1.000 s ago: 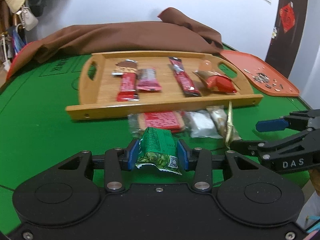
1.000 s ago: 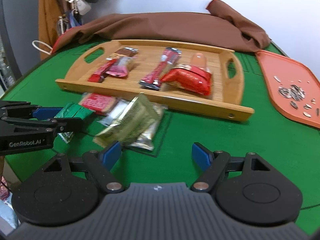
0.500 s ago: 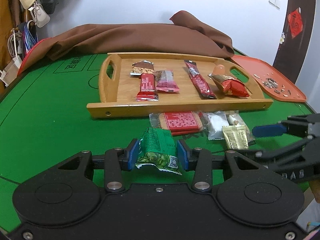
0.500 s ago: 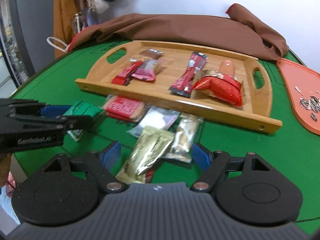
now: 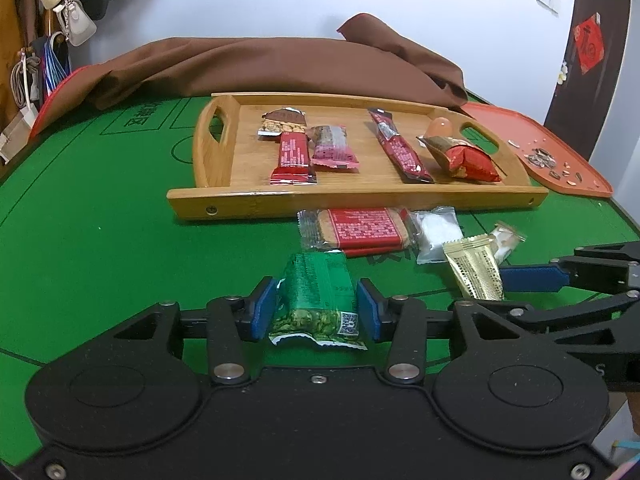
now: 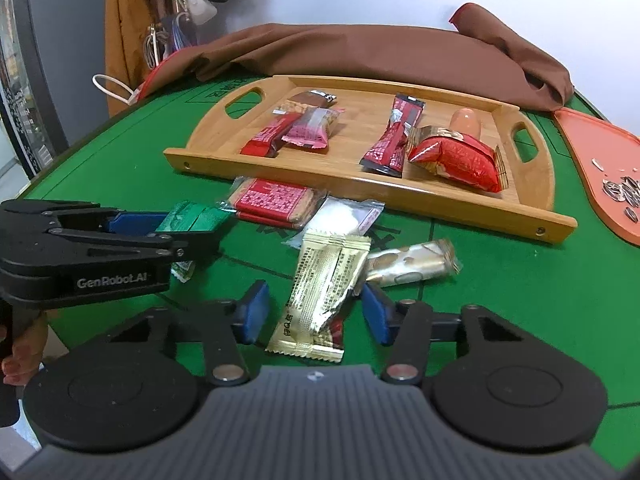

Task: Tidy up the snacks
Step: 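Close the right tool on the gold packet and lift it, then carry the green and gold packets over the tray and open both tools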

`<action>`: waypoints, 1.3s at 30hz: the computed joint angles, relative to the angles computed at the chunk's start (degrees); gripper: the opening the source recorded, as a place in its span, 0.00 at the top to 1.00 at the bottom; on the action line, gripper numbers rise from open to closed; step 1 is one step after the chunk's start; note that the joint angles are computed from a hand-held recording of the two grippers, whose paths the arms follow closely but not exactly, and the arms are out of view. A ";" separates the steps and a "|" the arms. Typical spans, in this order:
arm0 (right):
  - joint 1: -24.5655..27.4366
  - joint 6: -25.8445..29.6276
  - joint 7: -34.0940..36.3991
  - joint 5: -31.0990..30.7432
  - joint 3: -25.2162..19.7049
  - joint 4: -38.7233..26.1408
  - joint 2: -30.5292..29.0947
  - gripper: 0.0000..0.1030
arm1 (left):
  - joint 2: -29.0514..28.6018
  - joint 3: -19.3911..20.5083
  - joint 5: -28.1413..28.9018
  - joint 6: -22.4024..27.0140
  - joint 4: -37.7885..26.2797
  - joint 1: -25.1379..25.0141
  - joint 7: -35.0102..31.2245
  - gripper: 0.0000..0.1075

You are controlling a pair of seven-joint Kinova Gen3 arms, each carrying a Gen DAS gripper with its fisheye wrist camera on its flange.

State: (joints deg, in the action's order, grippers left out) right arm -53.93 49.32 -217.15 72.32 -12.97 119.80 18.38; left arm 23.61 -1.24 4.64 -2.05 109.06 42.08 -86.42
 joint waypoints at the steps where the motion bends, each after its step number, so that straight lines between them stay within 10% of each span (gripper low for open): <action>1: -0.20 0.28 -0.20 0.03 -0.05 -0.02 0.08 0.43 | 0.12 -0.41 0.10 0.04 -0.15 0.37 -0.01 0.59; 11: -1.72 4.53 1.09 -1.95 0.99 -3.77 3.19 0.63 | 0.61 -0.98 0.72 -0.64 -0.44 0.92 -0.10 0.64; 27: 0.76 3.63 -0.25 -3.46 0.76 -1.63 -3.57 0.67 | -1.50 6.82 -0.57 -1.10 -2.03 -7.20 -0.96 0.66; 39: 12.39 4.70 13.19 -9.79 3.02 -5.47 -6.84 0.67 | 5.80 7.94 -3.10 13.11 -21.39 -9.34 0.68 0.66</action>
